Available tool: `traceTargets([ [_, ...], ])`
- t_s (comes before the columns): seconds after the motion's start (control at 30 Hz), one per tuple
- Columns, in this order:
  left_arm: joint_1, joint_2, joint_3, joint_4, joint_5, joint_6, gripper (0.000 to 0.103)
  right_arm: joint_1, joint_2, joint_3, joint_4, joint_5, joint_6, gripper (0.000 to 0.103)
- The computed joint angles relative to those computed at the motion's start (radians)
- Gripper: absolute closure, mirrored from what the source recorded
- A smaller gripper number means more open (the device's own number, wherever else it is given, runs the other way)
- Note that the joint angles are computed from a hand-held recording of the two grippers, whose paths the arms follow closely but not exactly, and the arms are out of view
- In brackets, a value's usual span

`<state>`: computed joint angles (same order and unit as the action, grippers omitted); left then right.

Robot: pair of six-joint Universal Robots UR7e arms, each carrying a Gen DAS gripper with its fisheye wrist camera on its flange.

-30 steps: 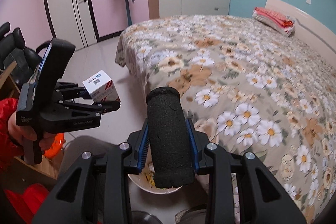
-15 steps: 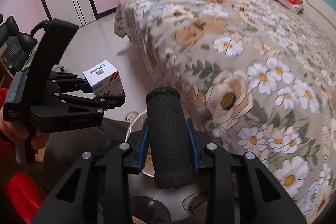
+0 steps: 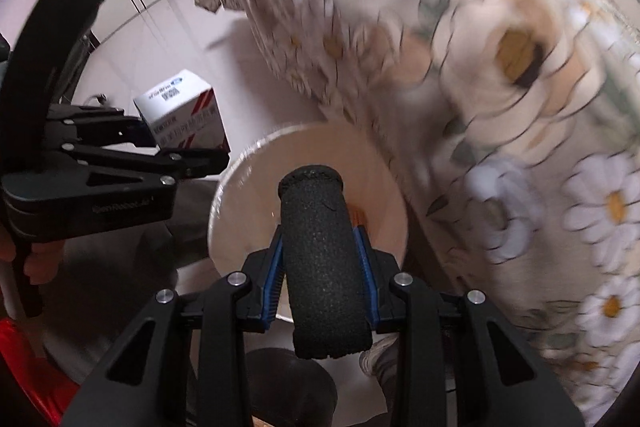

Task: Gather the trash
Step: 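Lower the white box with the left tool while the right tool lowers the foam tube into the bin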

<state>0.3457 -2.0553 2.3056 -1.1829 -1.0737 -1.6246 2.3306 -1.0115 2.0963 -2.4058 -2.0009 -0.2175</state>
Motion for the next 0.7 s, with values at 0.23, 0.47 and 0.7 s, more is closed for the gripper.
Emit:
traceTargets([
  [0.23, 0.108, 0.016, 0.07, -0.152, -0.009, 0.101, 0.059, -0.034, 0.082, -0.001, 0.004, -0.037, 0.015, 0.068],
  [0.47, 0.212, 0.045, 0.118, -0.262, -0.023, 0.179, 0.059, -0.046, 0.154, -0.013, 0.003, -0.054, 0.027, 0.067],
  [0.7, 0.297, 0.056, 0.157, -0.336, -0.041, 0.236, 0.059, -0.074, 0.204, -0.018, -0.003, -0.058, 0.052, 0.067],
])
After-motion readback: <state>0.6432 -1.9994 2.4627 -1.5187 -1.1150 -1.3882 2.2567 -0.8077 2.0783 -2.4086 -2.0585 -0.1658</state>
